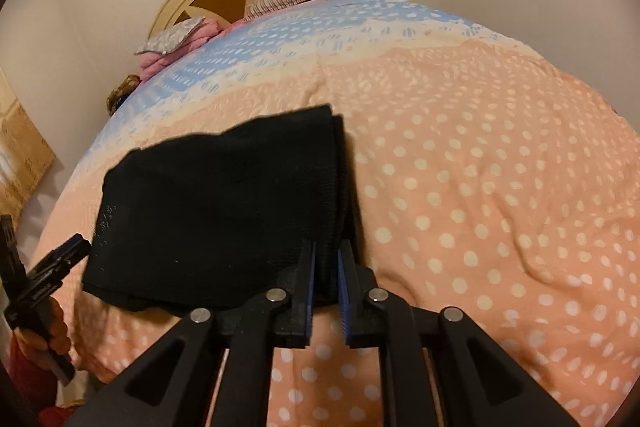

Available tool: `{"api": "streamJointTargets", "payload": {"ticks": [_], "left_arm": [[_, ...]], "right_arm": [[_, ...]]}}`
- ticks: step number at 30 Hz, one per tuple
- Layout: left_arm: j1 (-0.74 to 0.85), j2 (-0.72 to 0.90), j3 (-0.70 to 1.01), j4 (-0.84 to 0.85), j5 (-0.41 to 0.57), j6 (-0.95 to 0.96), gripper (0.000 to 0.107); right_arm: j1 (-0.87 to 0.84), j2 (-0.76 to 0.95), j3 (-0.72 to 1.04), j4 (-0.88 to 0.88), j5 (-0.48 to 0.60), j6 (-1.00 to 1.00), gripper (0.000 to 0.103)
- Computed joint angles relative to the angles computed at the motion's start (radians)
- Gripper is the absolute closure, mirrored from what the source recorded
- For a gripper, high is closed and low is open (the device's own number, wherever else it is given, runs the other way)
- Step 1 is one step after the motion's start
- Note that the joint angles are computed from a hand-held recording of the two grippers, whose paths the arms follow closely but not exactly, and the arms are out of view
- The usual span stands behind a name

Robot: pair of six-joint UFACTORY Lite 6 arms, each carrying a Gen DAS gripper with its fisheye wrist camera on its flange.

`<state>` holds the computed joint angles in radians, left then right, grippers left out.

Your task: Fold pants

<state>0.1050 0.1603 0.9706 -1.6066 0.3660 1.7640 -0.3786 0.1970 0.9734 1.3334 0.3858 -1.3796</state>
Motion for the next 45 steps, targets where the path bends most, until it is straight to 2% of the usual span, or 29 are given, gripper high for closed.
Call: {"api": "streamJointTargets", "payload": {"ticks": [1, 3, 5, 7, 9, 13, 15, 16, 18, 20, 24, 28, 32, 35, 37, 40, 45], "left_arm": [[-0.012, 0.001, 0.015, -0.018, -0.010, 0.021, 0.033], [-0.046, 0.018, 0.068, 0.004, -0.040, 0.001, 0.033], [-0.078, 0.044, 0.143, 0.159, -0.076, -0.175, 0.033], [-0.114, 0.114, 0.252, 0.313, -0.106, -0.384, 0.032], [-0.143, 0.214, 0.369, 0.470, -0.117, -0.593, 0.031], [-0.185, 0.404, 0.522, 0.849, -0.207, -1.012, 0.030], [-0.170, 0.495, 0.605, 1.028, -0.153, -1.206, 0.024], [-0.162, 0.516, 0.629, 1.060, -0.130, -1.254, 0.016], [-0.136, 0.517, 0.636, 0.999, -0.099, -1.224, 0.012], [-0.095, 0.492, 0.634, 0.889, -0.026, -1.131, 0.012], [-0.046, 0.300, 0.413, 0.528, -0.099, -0.734, 0.012], [0.006, 0.197, 0.266, 0.194, -0.081, -0.373, 0.012], [-0.008, 0.265, 0.284, 0.232, -0.042, -0.442, 0.012], [-0.020, 0.311, 0.304, 0.265, -0.007, -0.502, 0.012], [-0.037, 0.294, 0.271, 0.214, -0.028, -0.452, 0.010], [-0.067, 0.282, 0.264, 0.261, -0.049, -0.490, 0.009], [-0.072, 0.270, 0.255, 0.256, 0.019, -0.471, 0.009]], "right_arm": [[-0.001, -0.044, -0.021, 0.039, -0.017, -0.020, 0.089], [0.010, -0.128, -0.067, 0.224, -0.065, -0.186, 0.089], [0.043, -0.141, -0.057, 0.418, -0.078, -0.389, 0.089], [0.092, -0.079, 0.022, 0.492, -0.109, -0.460, 0.089], [0.125, 0.019, 0.120, 0.441, -0.115, -0.394, 0.089], [0.160, 0.347, 0.406, 0.145, -0.120, -0.044, 0.089], [0.147, 0.434, 0.463, 0.174, -0.082, -0.043, 0.088], [0.123, 0.453, 0.470, 0.252, -0.033, -0.098, 0.088], [0.057, 0.481, 0.484, 0.292, 0.106, -0.084, 0.088], [0.002, 0.466, 0.463, 0.290, 0.224, -0.045, 0.088], [-0.092, 0.297, 0.253, 0.437, 0.346, -0.177, 0.086], [-0.141, 0.155, 0.073, 0.471, 0.350, -0.252, 0.051], [-0.113, 0.158, 0.034, 0.473, 0.316, -0.305, 0.049], [-0.070, 0.226, 0.104, 0.405, 0.271, -0.209, 0.049], [-0.047, 0.252, 0.144, 0.340, 0.215, -0.145, 0.049], [-0.041, 0.248, 0.124, 0.321, 0.231, -0.126, 0.049], [0.000, 0.240, 0.114, 0.311, 0.187, -0.130, 0.049]]}}
